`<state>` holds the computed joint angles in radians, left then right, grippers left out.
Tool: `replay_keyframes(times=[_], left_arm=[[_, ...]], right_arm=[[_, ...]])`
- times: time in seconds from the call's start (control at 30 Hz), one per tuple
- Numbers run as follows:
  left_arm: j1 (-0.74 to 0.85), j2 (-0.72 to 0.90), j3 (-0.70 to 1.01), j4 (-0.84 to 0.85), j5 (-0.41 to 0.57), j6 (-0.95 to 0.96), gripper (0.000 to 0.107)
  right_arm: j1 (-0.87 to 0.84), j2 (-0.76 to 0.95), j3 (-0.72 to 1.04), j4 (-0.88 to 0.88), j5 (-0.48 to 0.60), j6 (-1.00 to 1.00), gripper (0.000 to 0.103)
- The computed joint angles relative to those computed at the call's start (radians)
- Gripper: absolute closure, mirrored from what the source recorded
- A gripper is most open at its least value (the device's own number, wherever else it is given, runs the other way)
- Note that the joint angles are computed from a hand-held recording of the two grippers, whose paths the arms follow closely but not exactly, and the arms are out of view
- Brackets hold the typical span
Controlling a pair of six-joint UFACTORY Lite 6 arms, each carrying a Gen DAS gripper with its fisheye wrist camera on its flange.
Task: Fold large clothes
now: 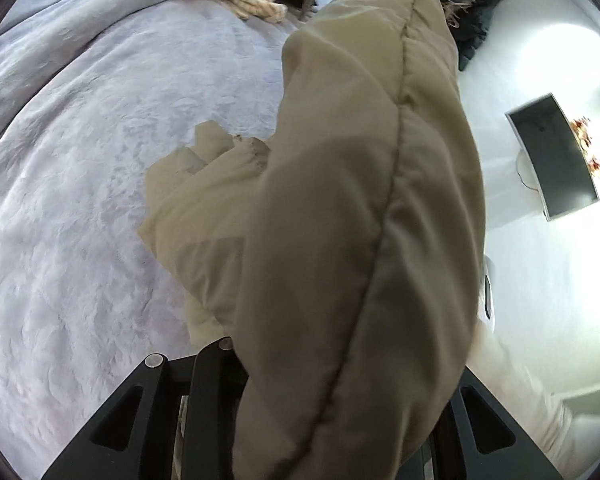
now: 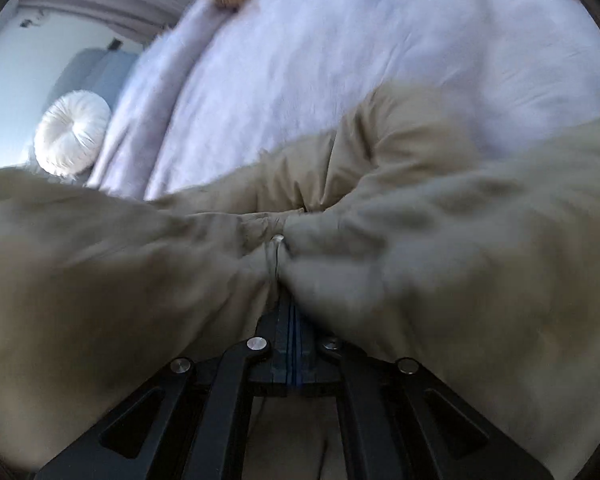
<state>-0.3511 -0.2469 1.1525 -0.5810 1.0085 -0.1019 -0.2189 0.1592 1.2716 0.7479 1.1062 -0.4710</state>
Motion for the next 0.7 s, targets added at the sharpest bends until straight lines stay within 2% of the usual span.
replay_keyframes(times=[0.1, 0.2, 0.3, 0.4, 0.5, 0.57, 0.6, 0.67, 0.7], left_arm=[[-0.009, 0.062, 0.051, 0.025, -0.009, -0.058, 0.079], [-0.058, 0.100, 0.103, 0.090, -0.006, -0.149, 0.079], [-0.156, 0.190, 0.232, 0.181, 0.018, -0.270, 0.079], [-0.260, 0.303, 0.371, 0.241, 0.039, -0.356, 0.079], [-0.387, 0.466, 0.584, 0.290, 0.074, -0.413, 0.079], [-0.435, 0.567, 0.695, 0.288, 0.081, -0.411, 0.075], [-0.451, 0.609, 0.739, 0.269, 0.073, -0.404, 0.069], [-0.468, 0.665, 0.804, 0.239, 0.069, -0.404, 0.060], [-0.481, 0.698, 0.850, 0.241, 0.074, -0.408, 0.057]], right_arm=[[-0.153, -0.234, -0.143, -0.031, 0.120, -0.013, 0.103], [-0.321, -0.507, -0.404, -0.035, 0.260, -0.040, 0.103], [-0.369, -0.655, -0.652, -0.028, 0.257, -0.083, 0.103], [-0.388, -0.654, -0.794, 0.021, 0.150, -0.150, 0.103], [-0.429, -0.578, -0.843, 0.078, 0.116, -0.242, 0.103], [-0.469, -0.530, -0.845, 0.093, 0.135, -0.302, 0.103], [-0.496, -0.497, -0.836, 0.094, 0.157, -0.326, 0.103], [-0.542, -0.441, -0.797, 0.071, 0.216, -0.335, 0.103], [-0.593, -0.419, -0.755, 0.042, 0.282, -0.337, 0.103]])
